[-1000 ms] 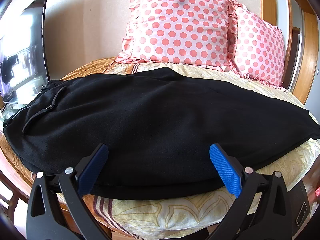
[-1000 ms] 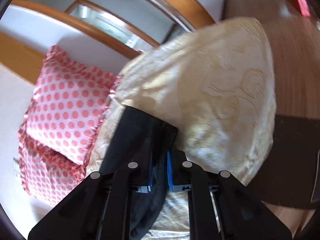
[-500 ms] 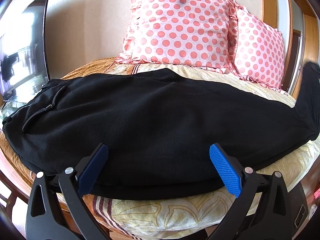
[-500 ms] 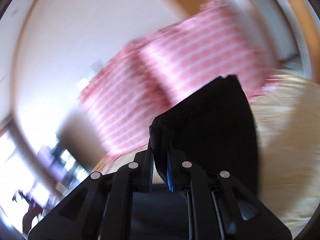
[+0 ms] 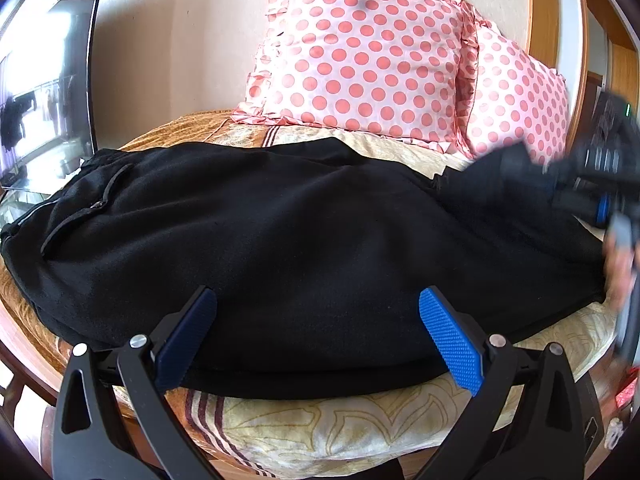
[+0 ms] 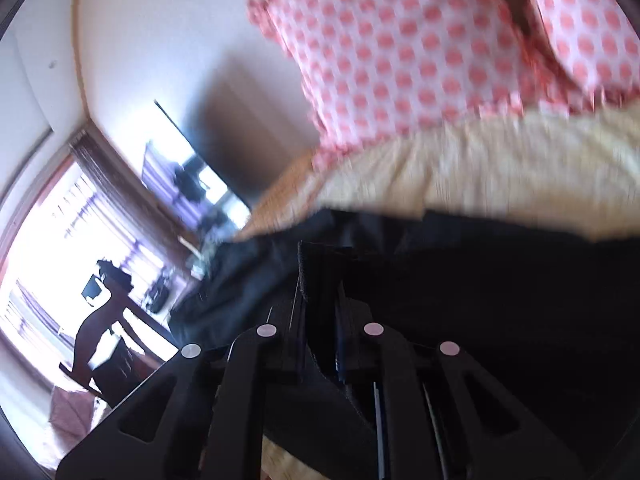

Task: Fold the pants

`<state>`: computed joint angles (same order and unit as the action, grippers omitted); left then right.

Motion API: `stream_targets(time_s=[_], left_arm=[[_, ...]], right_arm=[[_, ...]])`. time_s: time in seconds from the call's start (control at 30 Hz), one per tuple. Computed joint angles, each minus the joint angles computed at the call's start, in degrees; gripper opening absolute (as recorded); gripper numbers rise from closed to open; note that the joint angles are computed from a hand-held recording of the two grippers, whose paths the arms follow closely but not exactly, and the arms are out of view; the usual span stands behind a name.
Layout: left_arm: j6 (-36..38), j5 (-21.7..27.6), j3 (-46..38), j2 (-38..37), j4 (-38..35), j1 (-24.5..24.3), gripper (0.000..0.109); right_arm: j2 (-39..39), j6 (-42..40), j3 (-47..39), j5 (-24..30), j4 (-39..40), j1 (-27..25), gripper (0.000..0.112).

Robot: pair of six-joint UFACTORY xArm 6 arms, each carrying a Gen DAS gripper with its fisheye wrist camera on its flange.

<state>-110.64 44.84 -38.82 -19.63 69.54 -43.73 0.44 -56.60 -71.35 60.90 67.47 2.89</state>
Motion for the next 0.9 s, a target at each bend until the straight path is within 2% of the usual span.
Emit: stream_targets(time_s=[0.1, 0.17, 0.23, 0.3, 0.4, 0.47, 0.57, 0.73, 0.83, 0.9], left_arm=[[-0.5, 1.6, -0.6, 0.8, 0.0, -0.7, 0.101], [-0.5, 2.5, -1.0, 1.2, -0.1, -1.1, 0.101], [-0.3, 2.4, -1.0, 1.2, -0.3, -1.1, 0.101], [-0.5, 1.4, -0.5, 0.5, -0.2, -0.6, 0.101], [-1.3, 0.1, 0.2, -0.2, 0.3, 0.0, 0.101], [-1.3, 0.4, -0.1, 0.0, 0.2, -0.1, 0.101], [-1.1, 1.0, -0.4, 0.4, 0.1, -0.3, 0.101], [-1.4, -0.1, 0.2, -0.3, 0.4, 0.1, 0.101], [-1.8, 0.1, 0.1, -0.2, 0.5, 0.1, 0.101], [-3.1, -0.6, 0.6, -1.1, 1.0, 0.2, 0.101]], right_arm=[[-0.8, -2.6, -0.9, 1.7, 4.4, 0.2, 0.011], [-0.4, -1.9, -0.3, -0.7, -1.1, 3.6, 0.011], [1.8, 2.6, -0.3, -0.9, -8.6, 5.6, 0.011], [4.0, 6.3, -0.6, 0.0, -10.2, 5.9, 0.011], [2.3, 2.4, 1.4, -1.2, -3.1, 4.9, 0.011], [1.0, 1.5, 2.9, -3.2, -6.5, 6.4, 0.011], [1.5, 1.7, 2.8, -2.2, -8.1, 6.7, 0.011], [-0.4, -3.5, 4.3, 1.4, -9.0, 4.4, 0.011], [-0.9, -5.1, 5.4, 0.5, -11.4, 5.1, 0.011], [-2.2, -5.5, 7.3, -2.8, -15.3, 7.2, 0.012]])
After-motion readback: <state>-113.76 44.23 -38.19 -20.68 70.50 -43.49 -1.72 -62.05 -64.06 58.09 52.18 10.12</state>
